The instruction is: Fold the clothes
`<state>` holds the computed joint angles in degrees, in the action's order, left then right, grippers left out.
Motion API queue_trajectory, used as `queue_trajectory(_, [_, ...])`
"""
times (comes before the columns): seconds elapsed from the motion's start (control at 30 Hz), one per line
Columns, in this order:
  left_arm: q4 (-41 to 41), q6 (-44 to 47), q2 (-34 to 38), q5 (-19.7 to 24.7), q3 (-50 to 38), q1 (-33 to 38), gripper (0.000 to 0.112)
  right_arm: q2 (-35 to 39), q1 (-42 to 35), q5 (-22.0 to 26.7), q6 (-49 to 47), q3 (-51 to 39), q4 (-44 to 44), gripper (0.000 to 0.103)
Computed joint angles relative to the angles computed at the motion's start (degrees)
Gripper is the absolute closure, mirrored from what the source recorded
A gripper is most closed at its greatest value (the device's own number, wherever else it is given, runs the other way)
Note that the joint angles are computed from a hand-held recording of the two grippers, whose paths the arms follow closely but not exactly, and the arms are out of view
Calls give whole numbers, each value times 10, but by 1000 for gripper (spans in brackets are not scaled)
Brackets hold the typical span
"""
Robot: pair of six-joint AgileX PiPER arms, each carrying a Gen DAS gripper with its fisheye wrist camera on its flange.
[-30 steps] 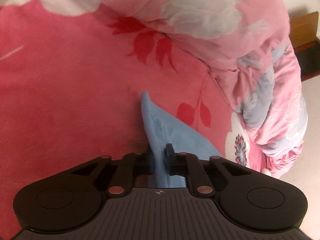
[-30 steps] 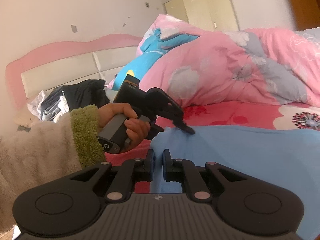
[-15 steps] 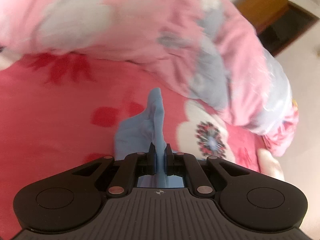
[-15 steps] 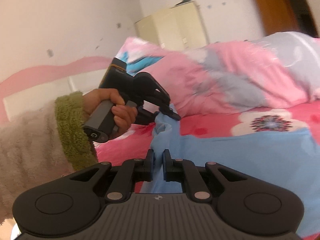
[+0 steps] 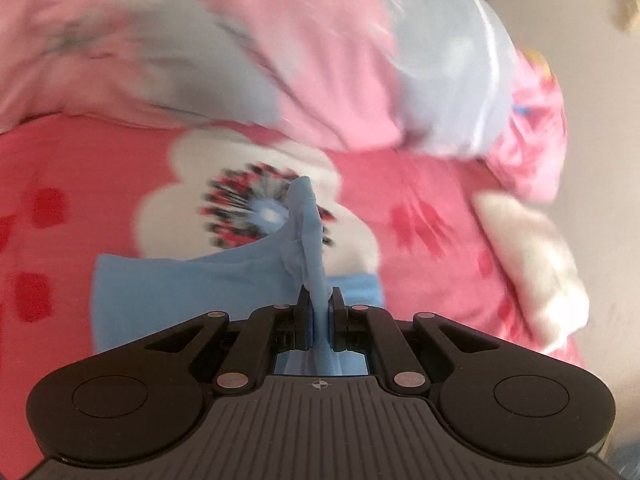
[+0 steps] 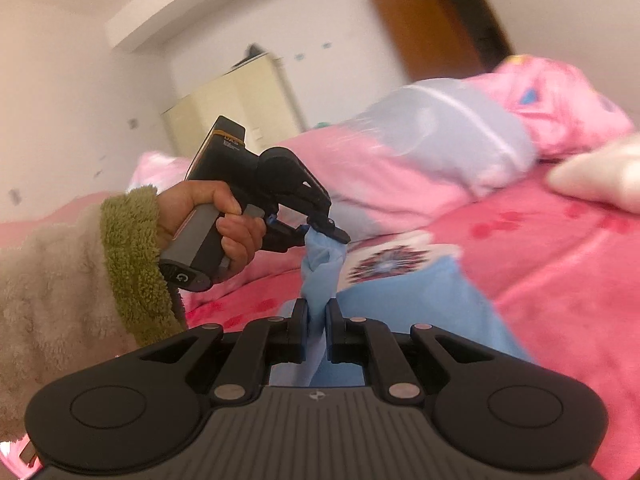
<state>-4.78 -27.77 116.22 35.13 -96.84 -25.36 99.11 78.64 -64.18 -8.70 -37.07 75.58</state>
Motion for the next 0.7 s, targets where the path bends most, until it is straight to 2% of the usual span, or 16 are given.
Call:
queue_trajectory(0.1, [53,-30,58,40,-73,-35,108,-16,10,-16,53,47,23,95])
queue_trajectory(0.27, [81,-32,137,96,-174,-60,106,2,14,-23,129,94,44,95])
queue_trajectory(0.37, [29,-4,156,109,-193,-50,99,22,14,-18,187,115,43,95])
queue_trajectory(0.43, [-10,0,154,107,-186,-36,83,31,17,-13,237,131,34,95])
queue_trajectory(0.53, [-34,-2,132,88,-153,-28,68,44,13,-11,293,142,17,95])
queue_trajectory(0.63, [-52,13,89,49,-95,-26,57,53,-2,-12,344,157,-20,95])
queue_trajectory(0.7, [-74,41,51,20,-43,-25,56,64,-13,-19,408,175,-58,95])
